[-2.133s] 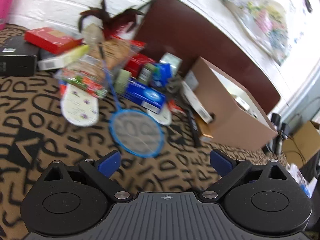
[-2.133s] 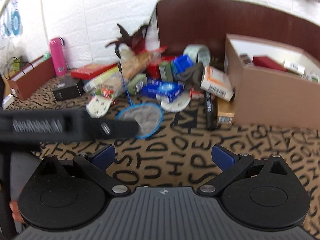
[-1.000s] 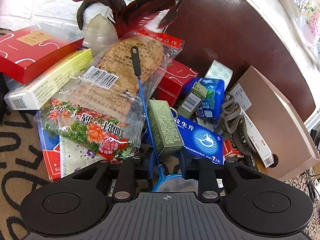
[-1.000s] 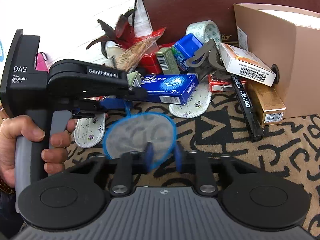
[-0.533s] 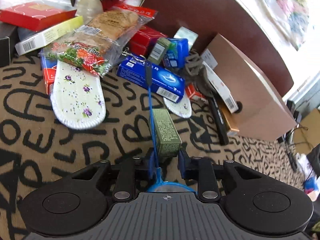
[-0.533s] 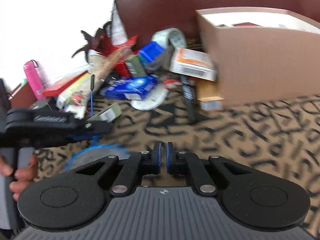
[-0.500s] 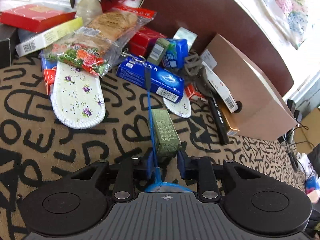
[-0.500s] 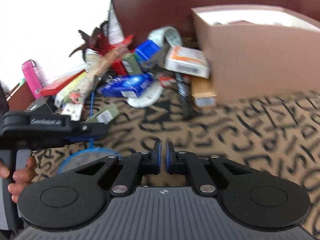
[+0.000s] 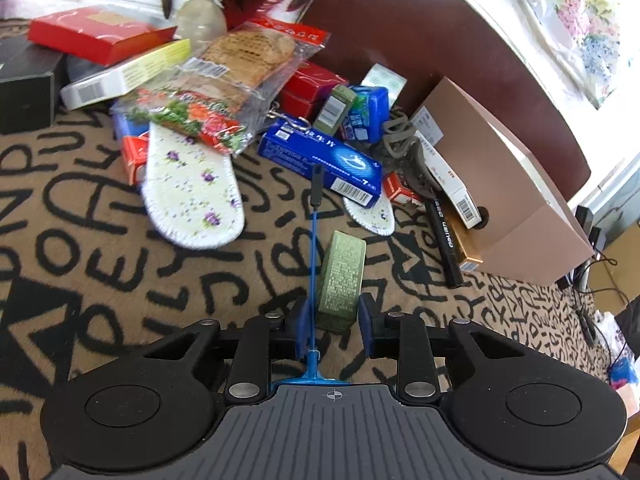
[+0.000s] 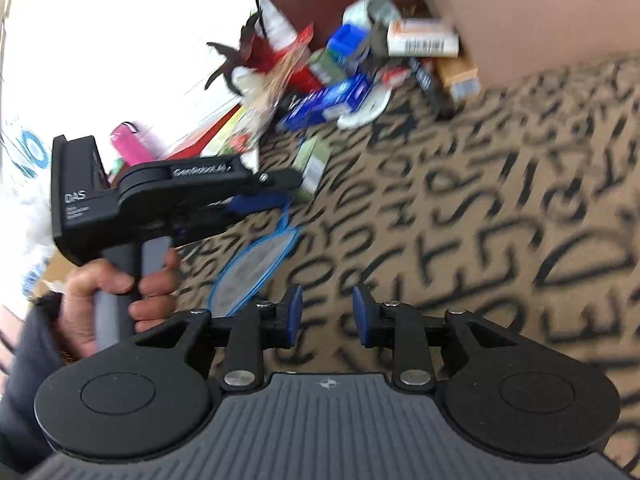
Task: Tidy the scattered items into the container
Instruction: 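Close the left gripper on the fly swatter handle and lift it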
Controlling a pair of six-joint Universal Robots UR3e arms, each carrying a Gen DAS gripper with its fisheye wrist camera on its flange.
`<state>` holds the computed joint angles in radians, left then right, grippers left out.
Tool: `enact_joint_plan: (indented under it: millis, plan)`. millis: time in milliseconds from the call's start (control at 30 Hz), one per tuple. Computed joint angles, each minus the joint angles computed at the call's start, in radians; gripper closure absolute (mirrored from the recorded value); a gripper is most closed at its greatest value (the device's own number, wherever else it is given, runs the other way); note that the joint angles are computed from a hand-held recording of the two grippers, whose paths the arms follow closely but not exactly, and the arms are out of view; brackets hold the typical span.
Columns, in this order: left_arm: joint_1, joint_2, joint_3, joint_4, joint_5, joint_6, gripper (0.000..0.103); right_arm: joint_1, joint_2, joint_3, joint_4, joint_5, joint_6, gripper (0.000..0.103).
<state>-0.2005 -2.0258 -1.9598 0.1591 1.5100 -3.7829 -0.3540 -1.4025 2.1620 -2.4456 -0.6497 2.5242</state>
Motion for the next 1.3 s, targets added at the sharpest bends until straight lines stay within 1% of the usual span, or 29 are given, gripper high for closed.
enact_joint_plan:
  millis: [100, 167, 233, 333, 367, 400, 467, 500, 533, 600, 633, 667, 700, 733, 800, 867, 967, 1000, 1067, 1100, 1133, 1200, 1267, 1300]
  plan:
    - [0.003, 0.014, -0.031, 0.022, -0.002, -0.018, 0.079, 0.02, -0.017, 0.005, 0.022, 0.006, -0.02, 0.065]
    - [0.008, 0.023, -0.049, 0.033, -0.01, -0.029, 0.079, 0.027, -0.037, 0.0, 0.073, 0.016, -0.06, 0.064]
    - [0.008, 0.027, -0.061, 0.039, -0.011, -0.034, 0.079, 0.028, -0.051, -0.008, 0.13, 0.028, -0.1, 0.06]
    - [-0.003, 0.032, -0.073, 0.045, 0.0, -0.044, 0.08, 0.047, -0.067, -0.009, 0.176, 0.033, -0.128, 0.059]
    - [-0.005, 0.034, -0.079, 0.05, 0.001, -0.048, 0.079, 0.051, -0.077, -0.004, 0.191, 0.035, -0.144, 0.059]
    - [-0.005, 0.037, -0.087, 0.056, -0.002, -0.051, 0.075, 0.057, -0.086, 0.002, 0.2, 0.037, -0.156, 0.059]
    - [-0.009, 0.045, -0.099, 0.059, -0.005, -0.058, 0.068, 0.076, -0.089, 0.023, 0.15, 0.031, -0.132, 0.06]
    - [-0.012, 0.048, -0.104, 0.062, -0.003, -0.057, 0.067, 0.088, -0.078, 0.027, 0.115, 0.021, -0.113, 0.062]
    - [-0.013, 0.054, -0.114, 0.066, -0.002, -0.056, 0.068, 0.103, -0.063, 0.027, 0.076, 0.009, -0.092, 0.074]
    - [-0.014, 0.065, -0.135, 0.072, 0.007, -0.065, 0.066, 0.12, -0.054, 0.036, 0.0, -0.024, -0.056, 0.089]
    - [-0.013, 0.067, -0.146, 0.084, 0.013, -0.076, 0.064, 0.117, -0.059, 0.054, -0.047, -0.036, -0.05, 0.09]
    - [-0.007, 0.069, -0.153, 0.091, 0.014, -0.092, 0.056, 0.108, -0.066, 0.068, -0.08, -0.044, -0.048, 0.091]
    - [0.003, 0.066, -0.162, 0.11, 0.007, -0.113, 0.053, 0.092, -0.073, 0.074, -0.09, -0.046, -0.051, 0.094]
    - [0.009, 0.065, -0.166, 0.121, 0.004, -0.133, 0.052, 0.076, -0.077, 0.073, -0.085, -0.046, -0.055, 0.097]
    - [0.01, 0.055, -0.151, 0.127, 0.024, -0.165, 0.043, 0.05, -0.079, 0.076, -0.119, -0.063, -0.034, 0.097]
    - [-0.003, 0.037, -0.114, 0.11, 0.064, -0.168, 0.037, 0.03, -0.071, 0.068, -0.128, -0.073, -0.026, 0.097]
    - [-0.014, 0.018, -0.062, 0.068, 0.099, -0.154, 0.037, 0.006, -0.057, 0.056, -0.116, -0.066, -0.021, 0.096]
    - [-0.012, 0.017, -0.058, 0.064, 0.099, -0.151, 0.037, -0.003, -0.064, 0.053, -0.082, -0.048, -0.029, 0.093]
    - [-0.004, 0.019, -0.069, 0.076, 0.087, -0.15, 0.037, -0.03, -0.089, 0.04, 0.055, 0.011, -0.082, 0.082]
    - [0.0, 0.019, -0.075, 0.082, 0.082, -0.152, 0.037, -0.029, -0.095, 0.037, 0.088, 0.028, -0.093, 0.068]
    - [0.0, 0.019, -0.08, 0.088, 0.082, -0.152, 0.037, -0.014, -0.092, 0.043, 0.06, 0.034, -0.073, 0.063]
    - [-0.001, 0.023, -0.089, 0.092, 0.085, -0.15, 0.037, 0.022, -0.062, 0.033, 0.006, 0.03, -0.046, 0.063]
    - [0.003, 0.028, -0.097, 0.094, 0.079, -0.144, 0.037, 0.059, -0.016, 0.014, -0.058, 0.022, 0.015, 0.064]
    - [0.005, 0.031, -0.1, 0.094, 0.076, -0.145, 0.037, 0.076, 0.009, 0.001, -0.087, 0.014, 0.035, 0.072]
